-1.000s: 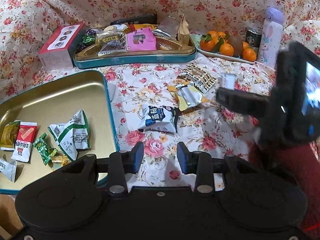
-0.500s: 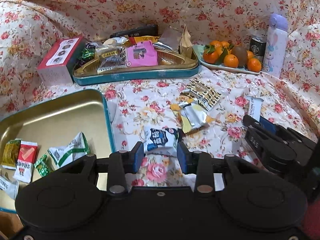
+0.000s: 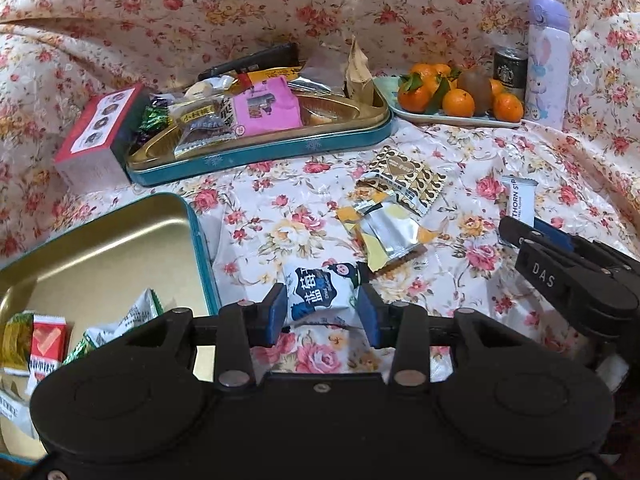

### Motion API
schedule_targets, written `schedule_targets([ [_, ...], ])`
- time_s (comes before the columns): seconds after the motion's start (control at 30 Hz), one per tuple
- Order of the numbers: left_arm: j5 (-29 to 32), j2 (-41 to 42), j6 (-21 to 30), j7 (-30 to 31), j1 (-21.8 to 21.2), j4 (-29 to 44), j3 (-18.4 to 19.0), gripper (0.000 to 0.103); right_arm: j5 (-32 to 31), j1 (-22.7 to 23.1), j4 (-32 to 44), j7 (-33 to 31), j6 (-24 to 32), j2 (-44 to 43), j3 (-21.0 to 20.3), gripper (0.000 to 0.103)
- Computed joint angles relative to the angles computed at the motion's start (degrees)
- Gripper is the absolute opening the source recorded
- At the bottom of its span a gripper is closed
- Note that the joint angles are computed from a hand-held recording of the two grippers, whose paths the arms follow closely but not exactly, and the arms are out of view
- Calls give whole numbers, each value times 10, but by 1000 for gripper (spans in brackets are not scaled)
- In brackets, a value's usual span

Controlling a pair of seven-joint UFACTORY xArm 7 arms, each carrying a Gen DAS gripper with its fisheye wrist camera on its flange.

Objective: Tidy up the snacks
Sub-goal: 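Lift the HAWTHORN packet with the right gripper while the left gripper grasps the blue-and-white packet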

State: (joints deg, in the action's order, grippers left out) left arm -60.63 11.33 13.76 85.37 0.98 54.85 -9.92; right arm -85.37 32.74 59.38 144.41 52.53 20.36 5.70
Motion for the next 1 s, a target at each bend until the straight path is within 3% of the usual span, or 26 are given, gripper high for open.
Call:
schedule_targets([
  [0.13,16,9,-5,-7,-1,10,0,49,-5,0,-3,10,-2,-2,0,24],
  [0.23,101,22,34,-79,-7,26,18,50,-8,-1,-5,17,-3,-3,1,24],
  [0.33,109,29,33,-77,6,30,4,54,-9,-2,-6,18,-3,-4,1,24],
  [0.47,168,44,59,-130,6,45,9,57,-13,-3,-8,25,-4,-5,2,24],
  [0.63,172,51,40,-145,16,49,-9,56,-15,-4,-9,31,-4,-5,2,24],
  [0.73,180,52,43,-148,22,50,-15,51,-17,-4,-10,34,-5,-5,3,24],
  [1.0,140,33,28,-100,34,30,-31,48,-21,-4,-11,44,-4,-5,3,24],
])
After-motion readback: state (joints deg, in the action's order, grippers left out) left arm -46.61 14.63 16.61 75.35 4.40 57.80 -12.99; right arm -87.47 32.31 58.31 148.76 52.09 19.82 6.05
